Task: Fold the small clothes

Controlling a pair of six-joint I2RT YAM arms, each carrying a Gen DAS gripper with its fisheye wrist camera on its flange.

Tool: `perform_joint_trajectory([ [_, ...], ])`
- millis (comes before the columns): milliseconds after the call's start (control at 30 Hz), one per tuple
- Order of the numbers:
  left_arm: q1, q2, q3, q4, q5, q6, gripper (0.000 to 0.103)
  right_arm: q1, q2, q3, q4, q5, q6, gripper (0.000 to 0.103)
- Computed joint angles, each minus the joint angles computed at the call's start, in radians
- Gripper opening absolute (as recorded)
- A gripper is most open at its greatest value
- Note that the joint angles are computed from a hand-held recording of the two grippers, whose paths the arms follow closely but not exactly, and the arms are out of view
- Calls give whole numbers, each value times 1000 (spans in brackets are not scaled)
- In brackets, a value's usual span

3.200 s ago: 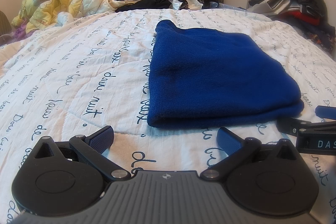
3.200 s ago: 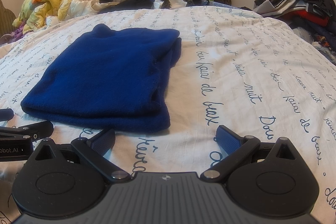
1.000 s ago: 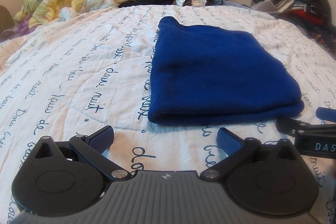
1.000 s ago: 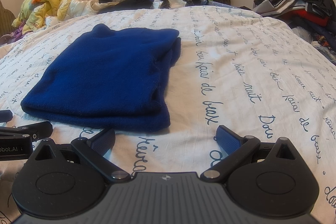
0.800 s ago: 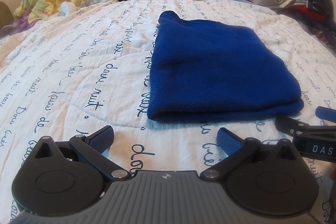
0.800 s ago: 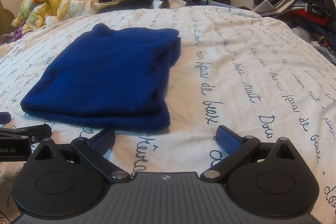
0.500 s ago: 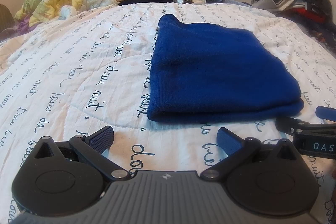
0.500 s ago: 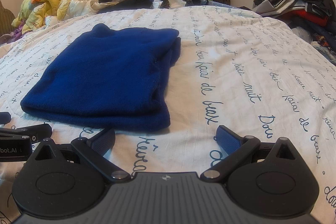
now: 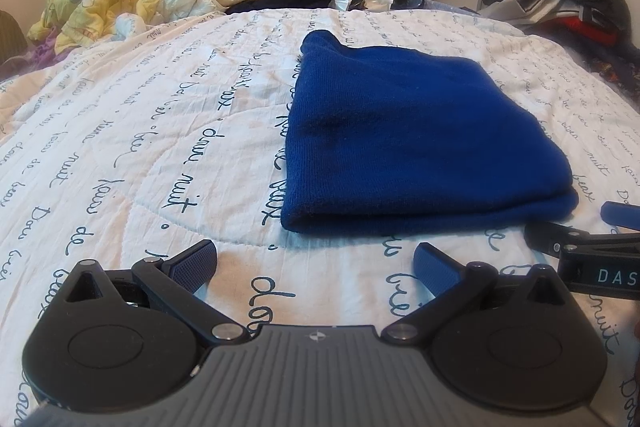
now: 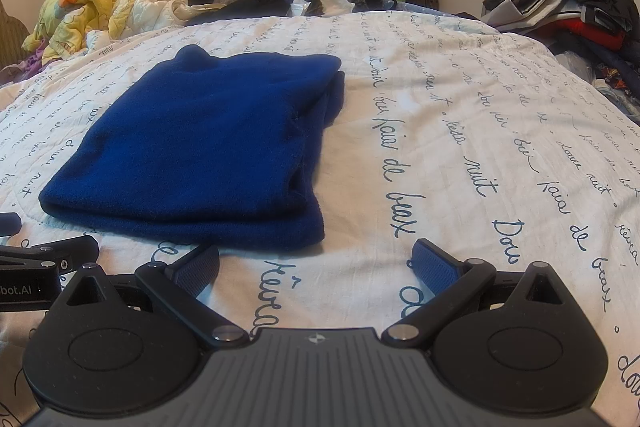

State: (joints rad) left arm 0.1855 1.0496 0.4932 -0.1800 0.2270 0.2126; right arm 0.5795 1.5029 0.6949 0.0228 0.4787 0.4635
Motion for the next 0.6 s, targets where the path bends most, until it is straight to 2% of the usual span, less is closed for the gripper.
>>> perform_joint_trajectory([
  [600, 12, -6, -9, 7, 17, 5, 103, -1, 3, 1, 2, 0, -1, 103],
])
